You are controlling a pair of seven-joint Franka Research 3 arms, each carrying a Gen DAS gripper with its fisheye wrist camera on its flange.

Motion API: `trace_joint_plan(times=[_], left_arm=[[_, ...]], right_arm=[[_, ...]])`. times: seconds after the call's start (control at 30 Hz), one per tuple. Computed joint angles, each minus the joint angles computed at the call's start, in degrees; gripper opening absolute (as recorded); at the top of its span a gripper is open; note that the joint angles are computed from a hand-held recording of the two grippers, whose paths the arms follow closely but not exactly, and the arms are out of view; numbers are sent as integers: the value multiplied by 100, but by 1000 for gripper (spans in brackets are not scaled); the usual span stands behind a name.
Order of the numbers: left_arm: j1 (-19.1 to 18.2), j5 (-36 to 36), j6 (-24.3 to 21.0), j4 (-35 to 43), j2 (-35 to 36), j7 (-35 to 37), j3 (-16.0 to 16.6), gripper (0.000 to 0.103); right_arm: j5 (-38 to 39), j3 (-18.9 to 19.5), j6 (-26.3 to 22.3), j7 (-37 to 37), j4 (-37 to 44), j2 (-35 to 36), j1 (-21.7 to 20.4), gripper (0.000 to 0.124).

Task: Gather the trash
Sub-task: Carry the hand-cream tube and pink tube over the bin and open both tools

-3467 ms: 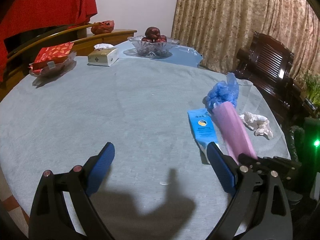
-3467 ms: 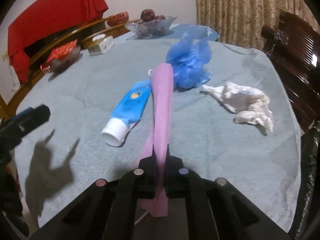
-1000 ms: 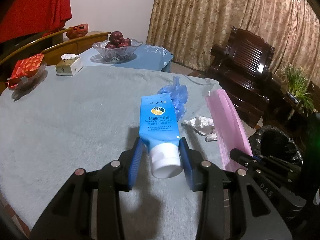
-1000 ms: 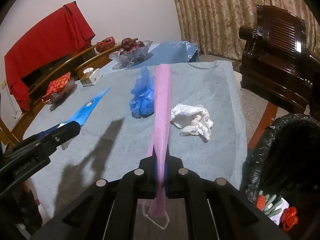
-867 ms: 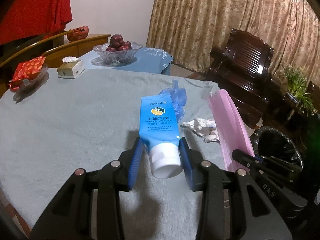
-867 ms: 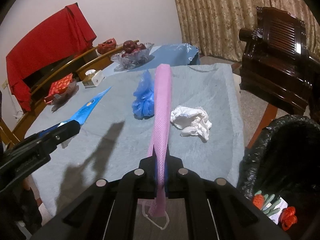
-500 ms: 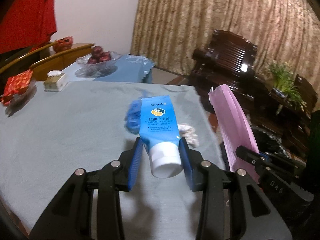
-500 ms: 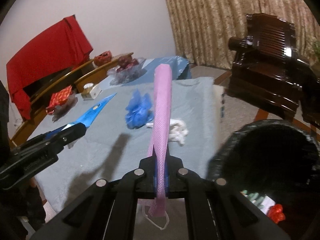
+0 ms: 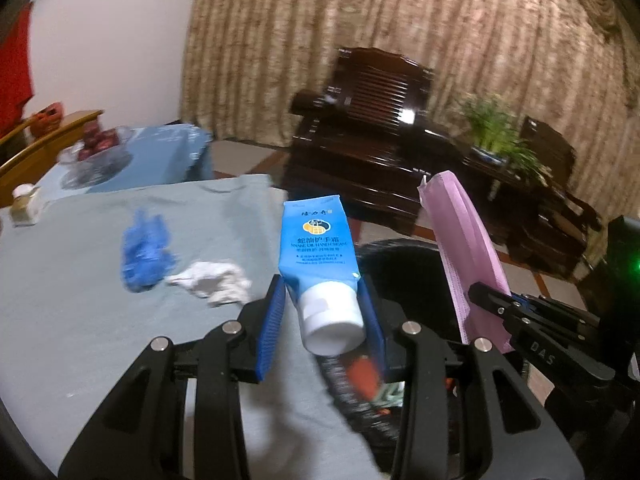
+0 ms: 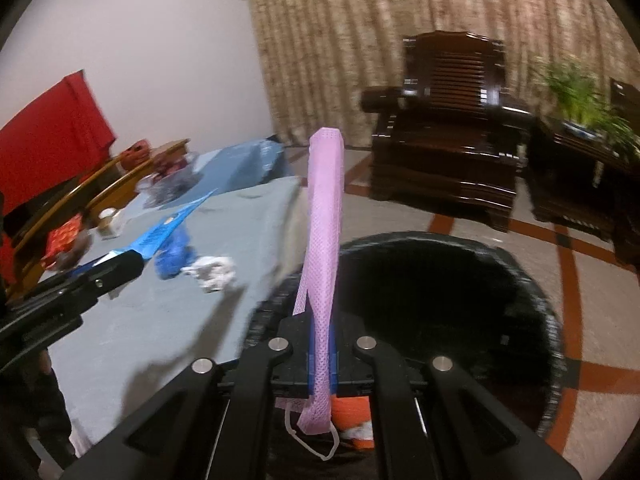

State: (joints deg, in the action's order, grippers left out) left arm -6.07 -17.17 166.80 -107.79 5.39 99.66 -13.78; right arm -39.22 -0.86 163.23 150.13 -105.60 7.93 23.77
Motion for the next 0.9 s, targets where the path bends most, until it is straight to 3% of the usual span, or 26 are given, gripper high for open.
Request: trace_joint_plan(times=[0.17, 0.37, 0.77, 0.83, 0.87, 0.9], left_arm=[[-69, -182, -142, 363, 361, 354, -256, 36], [-167, 139, -115, 678, 772, 181, -374, 36], [-198, 776, -739, 1481, 1633, -11, -658, 36], [-219, 804, -914, 1644, 1760, -22, -659, 39], [-186, 744, -977, 1710, 1818, -18, -687, 41], [-152, 675, -1005, 1749, 1844, -10, -719, 52]], right_arm=[[-297, -56, -37, 399, -417, -289, -163, 5], [-408, 76, -64, 602, -702, -419, -446, 5], [35, 117, -122, 333, -966, -336, -685, 5], [-16, 91, -260, 410, -933, -305, -647, 22], [-45, 80, -291, 446, -928, -295, -635, 38], [-123, 66, -329, 514, -924, -292, -618, 44]])
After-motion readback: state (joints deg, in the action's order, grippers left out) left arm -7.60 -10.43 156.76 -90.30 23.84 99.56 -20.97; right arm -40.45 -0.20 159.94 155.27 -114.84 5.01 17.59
